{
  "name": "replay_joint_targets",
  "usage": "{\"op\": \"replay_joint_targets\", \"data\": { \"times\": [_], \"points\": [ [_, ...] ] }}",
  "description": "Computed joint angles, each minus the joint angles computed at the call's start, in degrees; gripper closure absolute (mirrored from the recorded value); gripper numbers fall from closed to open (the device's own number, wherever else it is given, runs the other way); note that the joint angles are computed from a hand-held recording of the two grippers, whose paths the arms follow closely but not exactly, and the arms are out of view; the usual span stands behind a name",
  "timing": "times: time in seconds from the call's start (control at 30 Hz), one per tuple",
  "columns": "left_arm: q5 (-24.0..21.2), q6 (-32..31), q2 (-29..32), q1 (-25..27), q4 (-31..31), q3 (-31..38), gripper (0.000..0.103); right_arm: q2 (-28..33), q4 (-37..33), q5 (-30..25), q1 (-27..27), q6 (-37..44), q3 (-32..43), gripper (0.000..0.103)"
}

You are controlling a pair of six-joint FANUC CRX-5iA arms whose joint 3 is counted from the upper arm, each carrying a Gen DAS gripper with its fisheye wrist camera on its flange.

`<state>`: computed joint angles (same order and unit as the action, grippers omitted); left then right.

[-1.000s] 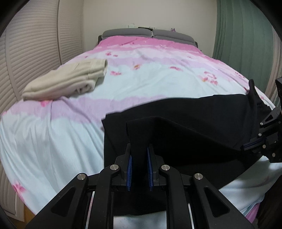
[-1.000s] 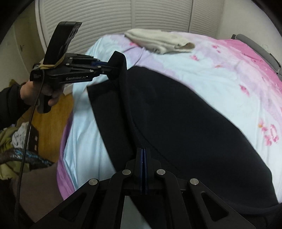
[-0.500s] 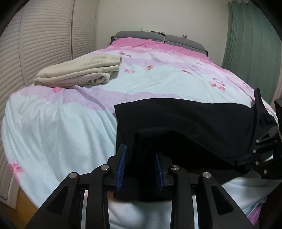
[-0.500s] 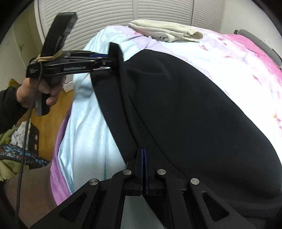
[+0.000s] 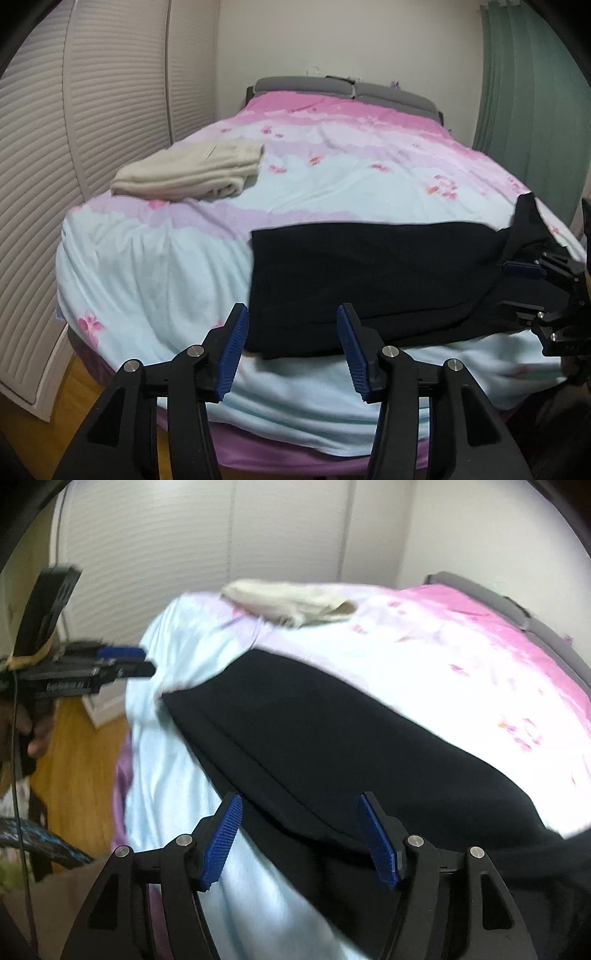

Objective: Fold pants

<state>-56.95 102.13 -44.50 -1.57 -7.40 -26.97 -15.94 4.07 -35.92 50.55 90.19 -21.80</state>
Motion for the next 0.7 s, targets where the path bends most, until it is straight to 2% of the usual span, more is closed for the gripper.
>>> {"op": "replay_joint_targets", "data": {
  "times": [0.07, 0.2, 0.27, 0.37, 0.5, 0.57, 0.7],
  "points": [
    [-0.31, 3.98, 2.73, -4.93, -3.06, 3.05, 0.052, -3.42, -0.13, 0.73, -1.77, -3.20, -1.66, 0.037],
    [2.60, 5.85, 10.87, -12.56, -4.11, 8.85, 0.052, -8.04, 0.69, 0.57, -7.06, -6.52, -3.28, 0.028],
    [4.65, 5.56, 16.00, -15.69, -3.81, 12.15, 0.052, -9.12, 1.39, -1.13, -11.79, -7.36, -2.72, 0.028],
    [9.23, 1.62, 25.83, -18.99, 0.85, 18.14, 0.052, -8.89, -0.08, -3.71, -20.18, -5.10, -0.21, 0.028],
    [12.83, -5.16, 39.30, -23.05, 7.33, 28.66, 0.052, -4.32, -8.87, -9.03, -35.38, 3.45, 8.90, 0.028],
    [13.14, -9.09, 46.04, -24.56, 11.19, 34.87, 0.052, -0.17, -15.27, -12.69, -44.16, 10.25, 15.67, 0.028],
    [9.26, -15.94, 61.77, -27.62, 16.40, 52.73, 0.052, 8.21, -19.99, -17.00, -54.65, 16.71, 26.30, 0.028]
  ]
}}
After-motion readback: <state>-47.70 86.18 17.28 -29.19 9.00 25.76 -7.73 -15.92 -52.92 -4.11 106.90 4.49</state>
